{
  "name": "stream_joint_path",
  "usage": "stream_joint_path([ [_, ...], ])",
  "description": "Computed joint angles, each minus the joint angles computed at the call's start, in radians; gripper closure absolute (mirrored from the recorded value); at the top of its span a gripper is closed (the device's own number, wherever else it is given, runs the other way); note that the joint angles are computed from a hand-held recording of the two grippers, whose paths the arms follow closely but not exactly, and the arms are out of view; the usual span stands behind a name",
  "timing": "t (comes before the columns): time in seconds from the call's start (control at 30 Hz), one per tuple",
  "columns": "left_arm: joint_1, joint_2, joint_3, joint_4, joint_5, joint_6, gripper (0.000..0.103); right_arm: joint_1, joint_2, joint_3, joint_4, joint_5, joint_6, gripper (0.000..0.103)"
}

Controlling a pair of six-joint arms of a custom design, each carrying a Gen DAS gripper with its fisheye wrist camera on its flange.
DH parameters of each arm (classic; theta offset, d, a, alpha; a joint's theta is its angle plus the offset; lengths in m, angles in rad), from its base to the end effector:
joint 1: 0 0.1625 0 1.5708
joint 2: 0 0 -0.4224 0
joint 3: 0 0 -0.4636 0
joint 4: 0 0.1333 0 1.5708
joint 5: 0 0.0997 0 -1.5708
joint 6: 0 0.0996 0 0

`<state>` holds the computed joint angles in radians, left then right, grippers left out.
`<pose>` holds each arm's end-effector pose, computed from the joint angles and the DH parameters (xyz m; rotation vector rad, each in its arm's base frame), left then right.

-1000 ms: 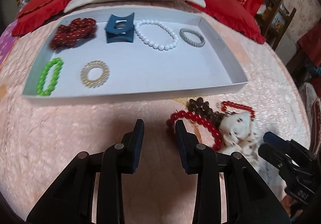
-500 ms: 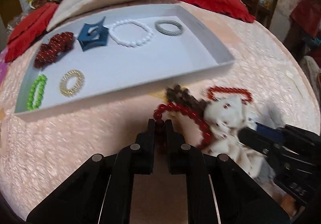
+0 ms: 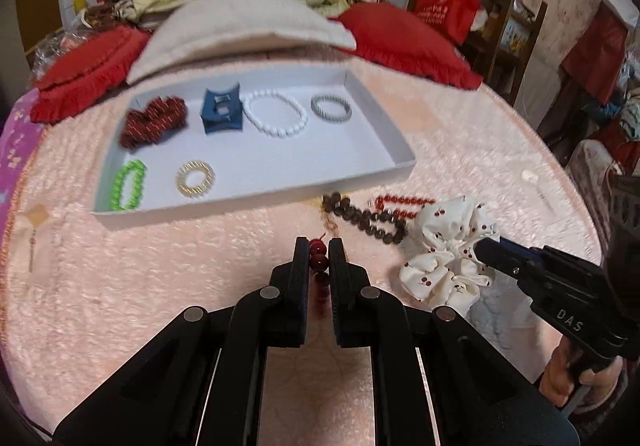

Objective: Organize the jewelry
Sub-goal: 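Grasp the red bead bracelet with the left tool while the right tool grasps the cream scrunchie, then carry red bracelet and scrunchie into the white box while both tools open to release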

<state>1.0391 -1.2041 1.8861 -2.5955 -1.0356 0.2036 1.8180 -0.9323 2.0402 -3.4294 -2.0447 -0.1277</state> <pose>-0.1628 -0.6398 0.2174 0.8238 2.4841 -0.5634 0.2301 -0.5526 0.0901 0.2352 -2.5331 1.0326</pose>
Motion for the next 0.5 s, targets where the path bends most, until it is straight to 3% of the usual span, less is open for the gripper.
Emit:
stream_joint_path([
  [0.23,-0.009,-0.012,-0.07,0.027,-0.022,-0.013,0.095,0.031,-0.011,-0.042,0.007,-0.009,-0.044,0.093],
  [0.4,0.004,0.062,-0.18,0.025,-0.023,0.001,0.095,0.03,0.019,-0.146,0.046,0.01,-0.061,0.093],
  [0.5,0.031,0.131,-0.272,0.067,-0.067,-0.027,0.095,0.015,0.061,-0.239,0.114,0.033,-0.044,0.093],
])
